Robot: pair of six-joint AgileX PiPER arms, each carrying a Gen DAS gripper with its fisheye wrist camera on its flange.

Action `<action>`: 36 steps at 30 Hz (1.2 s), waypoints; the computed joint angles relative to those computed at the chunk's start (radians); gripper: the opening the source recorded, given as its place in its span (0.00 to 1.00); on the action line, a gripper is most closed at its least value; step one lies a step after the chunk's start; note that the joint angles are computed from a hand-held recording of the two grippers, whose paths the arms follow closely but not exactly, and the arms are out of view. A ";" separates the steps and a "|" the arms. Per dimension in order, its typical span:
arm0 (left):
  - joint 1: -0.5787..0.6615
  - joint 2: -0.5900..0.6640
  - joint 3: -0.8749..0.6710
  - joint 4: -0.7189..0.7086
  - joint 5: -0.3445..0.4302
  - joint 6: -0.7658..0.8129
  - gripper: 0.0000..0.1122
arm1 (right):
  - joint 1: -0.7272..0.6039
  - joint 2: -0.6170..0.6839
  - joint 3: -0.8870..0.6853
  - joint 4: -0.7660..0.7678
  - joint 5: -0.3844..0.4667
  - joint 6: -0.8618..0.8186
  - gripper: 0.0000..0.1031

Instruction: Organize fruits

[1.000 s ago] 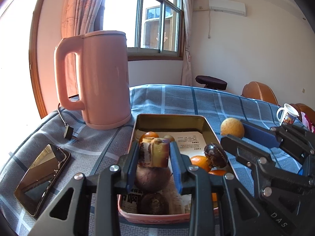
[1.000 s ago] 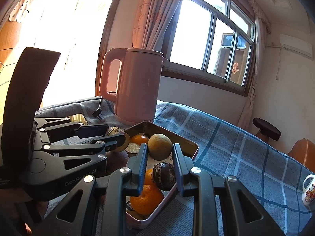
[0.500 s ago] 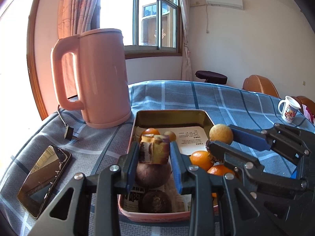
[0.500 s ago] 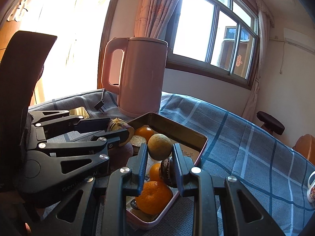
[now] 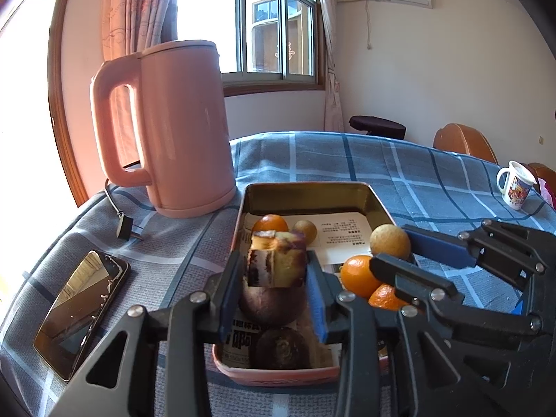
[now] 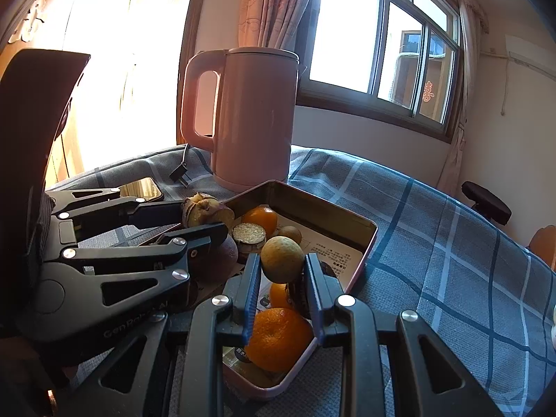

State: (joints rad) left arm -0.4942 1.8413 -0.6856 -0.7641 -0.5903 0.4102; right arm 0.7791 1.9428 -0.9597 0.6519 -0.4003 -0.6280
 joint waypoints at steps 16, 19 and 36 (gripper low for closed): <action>-0.032 -0.105 0.116 -0.008 -0.110 -0.084 0.73 | -0.005 -0.093 0.106 -0.105 -0.079 0.162 0.52; -0.064 -0.129 0.131 -0.035 -0.136 -0.073 0.80 | -0.005 -0.130 0.149 -0.106 -0.108 0.182 0.56; -0.176 -0.165 0.136 -0.141 -0.190 0.018 0.86 | 0.010 -0.222 0.257 0.035 -0.195 0.109 0.68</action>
